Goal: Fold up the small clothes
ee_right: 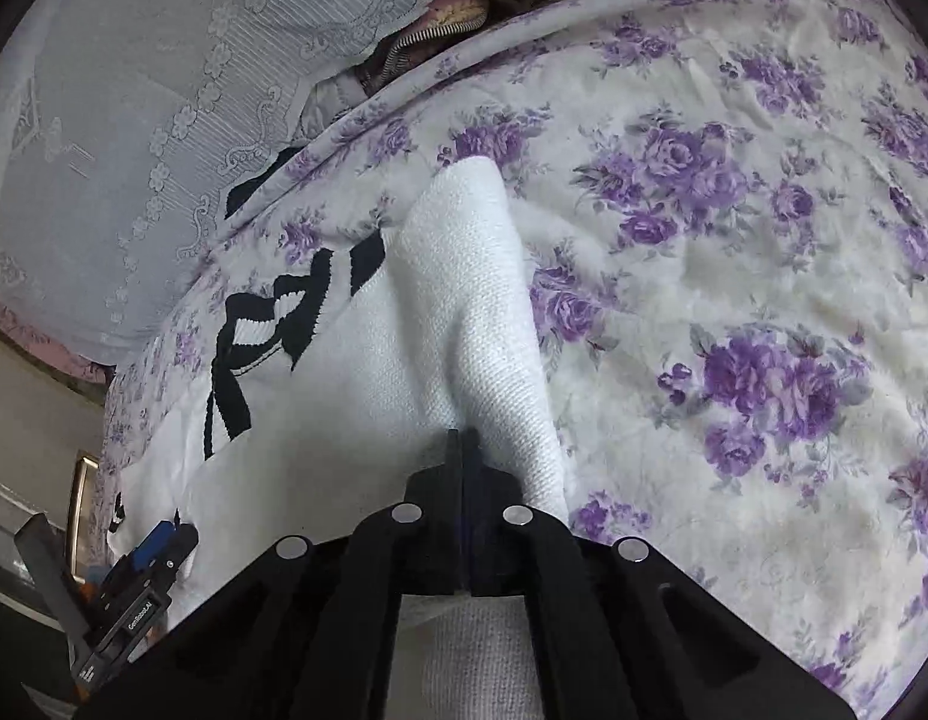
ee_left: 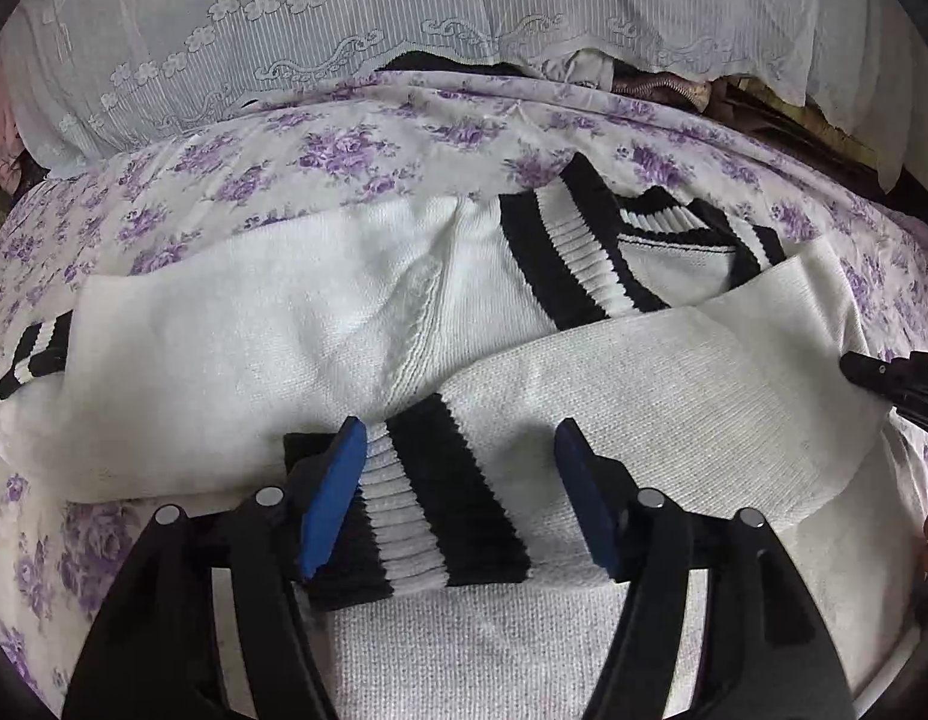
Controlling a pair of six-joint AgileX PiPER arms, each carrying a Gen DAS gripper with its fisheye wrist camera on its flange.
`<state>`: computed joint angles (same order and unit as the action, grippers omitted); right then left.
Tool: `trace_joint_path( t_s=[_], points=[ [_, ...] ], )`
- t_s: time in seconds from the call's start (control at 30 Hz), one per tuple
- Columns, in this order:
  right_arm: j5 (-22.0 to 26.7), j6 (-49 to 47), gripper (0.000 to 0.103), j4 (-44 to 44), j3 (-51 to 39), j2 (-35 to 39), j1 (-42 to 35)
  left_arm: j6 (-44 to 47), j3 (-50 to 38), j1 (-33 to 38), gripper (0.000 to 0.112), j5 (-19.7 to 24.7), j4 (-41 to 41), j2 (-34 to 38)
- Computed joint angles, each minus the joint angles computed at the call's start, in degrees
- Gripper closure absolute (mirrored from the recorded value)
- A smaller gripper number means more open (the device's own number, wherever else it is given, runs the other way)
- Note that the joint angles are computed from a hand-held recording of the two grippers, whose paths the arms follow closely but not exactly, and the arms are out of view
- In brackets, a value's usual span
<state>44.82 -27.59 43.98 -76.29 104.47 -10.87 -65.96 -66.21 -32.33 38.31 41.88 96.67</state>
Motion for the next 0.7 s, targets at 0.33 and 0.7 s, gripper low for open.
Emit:
trace_joint_path(
  t_s=[0.33, 0.7],
  points=[
    [-1.81, 15.04, 0.103, -14.25, -17.05, 10.76, 6.96, -0.55, 0.89, 2.77, 0.035, -1.55, -1.81, -0.13],
    [-18.27, 6.73, 0.030, -3.53, 10.21, -15.00, 13.69, 1.05, 3.30, 3.48, 0.035, -4.30, -10.29, -5.32]
  ],
)
